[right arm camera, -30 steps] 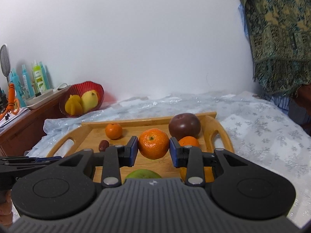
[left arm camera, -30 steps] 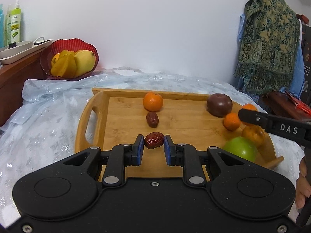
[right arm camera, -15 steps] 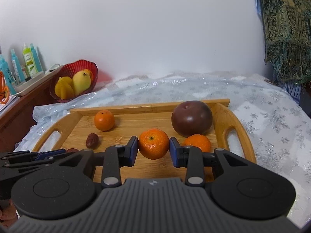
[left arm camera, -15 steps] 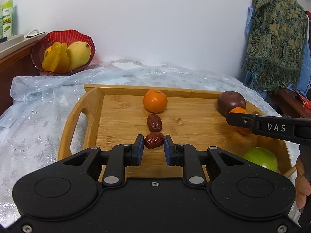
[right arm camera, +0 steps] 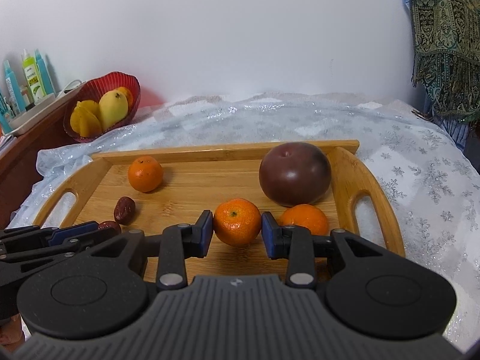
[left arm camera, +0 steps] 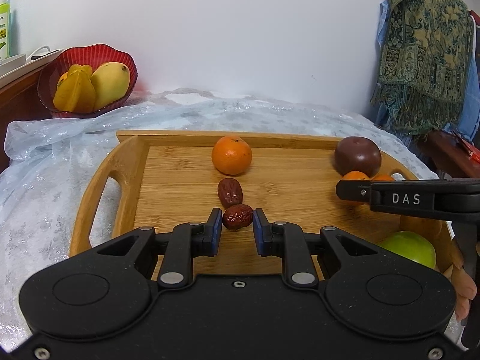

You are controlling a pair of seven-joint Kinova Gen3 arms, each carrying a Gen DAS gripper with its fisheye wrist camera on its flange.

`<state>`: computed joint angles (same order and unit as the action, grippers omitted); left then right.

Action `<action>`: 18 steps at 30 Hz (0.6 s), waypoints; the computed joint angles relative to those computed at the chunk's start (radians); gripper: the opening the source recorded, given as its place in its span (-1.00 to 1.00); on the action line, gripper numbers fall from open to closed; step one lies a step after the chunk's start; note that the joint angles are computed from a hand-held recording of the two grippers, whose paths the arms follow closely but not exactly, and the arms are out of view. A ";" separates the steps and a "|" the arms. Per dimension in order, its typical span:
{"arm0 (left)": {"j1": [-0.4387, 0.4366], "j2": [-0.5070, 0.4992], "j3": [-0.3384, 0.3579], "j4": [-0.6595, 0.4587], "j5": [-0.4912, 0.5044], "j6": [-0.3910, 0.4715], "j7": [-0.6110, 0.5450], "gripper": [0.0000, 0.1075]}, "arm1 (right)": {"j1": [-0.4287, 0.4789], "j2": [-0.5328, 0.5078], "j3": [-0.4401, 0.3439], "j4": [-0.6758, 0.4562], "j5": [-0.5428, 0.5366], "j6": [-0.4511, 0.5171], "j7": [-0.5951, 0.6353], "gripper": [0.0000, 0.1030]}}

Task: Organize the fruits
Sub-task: 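Carry the red date and mandarin over the tray with both tools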

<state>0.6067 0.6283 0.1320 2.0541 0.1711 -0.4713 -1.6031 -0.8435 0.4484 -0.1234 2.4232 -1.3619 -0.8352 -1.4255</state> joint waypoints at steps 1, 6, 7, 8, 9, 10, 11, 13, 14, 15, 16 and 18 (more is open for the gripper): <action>0.001 0.002 -0.001 -0.002 0.001 0.001 0.000 -0.61 | 0.003 0.001 0.001 -0.002 0.001 0.004 0.003 -0.22; 0.002 0.005 -0.003 -0.008 0.001 0.008 -0.002 -0.61 | 0.012 0.000 0.005 -0.010 -0.001 0.018 0.022 -0.22; 0.003 0.006 -0.004 -0.008 0.002 0.007 -0.003 -0.61 | 0.013 -0.001 0.006 -0.012 -0.003 0.022 0.030 -0.22; 0.005 0.007 -0.006 -0.009 0.004 0.007 -0.003 -0.61 | 0.015 -0.001 0.006 -0.012 -0.003 0.025 0.033 -0.22; 0.003 0.009 -0.005 -0.012 0.003 0.009 -0.002 -0.61 | 0.017 -0.002 0.006 -0.013 -0.003 0.028 0.037 -0.22; 0.002 0.011 -0.004 -0.012 0.002 0.009 -0.001 -0.61 | 0.018 -0.002 0.006 -0.015 -0.004 0.030 0.040 -0.22; 0.001 0.012 -0.003 -0.013 0.002 0.008 0.000 -0.61 | 0.019 -0.002 0.006 -0.016 -0.004 0.032 0.042 -0.22; 0.003 0.012 -0.005 -0.015 0.003 0.010 0.000 -0.61 | 0.019 -0.002 0.007 -0.018 -0.008 0.034 0.050 -0.22; 0.003 0.012 -0.005 -0.015 0.003 0.010 0.000 -0.61 | 0.020 -0.001 0.007 -0.019 -0.010 0.034 0.053 -0.22; 0.004 0.012 -0.006 -0.015 0.004 0.010 -0.001 -0.61 | 0.020 -0.001 0.006 -0.020 -0.012 0.034 0.056 -0.22; 0.005 0.012 -0.007 -0.015 0.004 0.011 -0.001 -0.61 | 0.020 -0.001 0.006 -0.021 -0.014 0.035 0.058 -0.22; 0.007 0.014 -0.008 -0.017 0.005 0.014 -0.003 -0.61 | 0.021 -0.001 0.006 -0.023 -0.017 0.035 0.064 -0.22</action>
<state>0.6140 0.6419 0.1241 2.0369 0.1765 -0.4576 -1.6060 -0.8226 0.4479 -0.1178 2.4003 -1.3793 -0.7997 -1.3614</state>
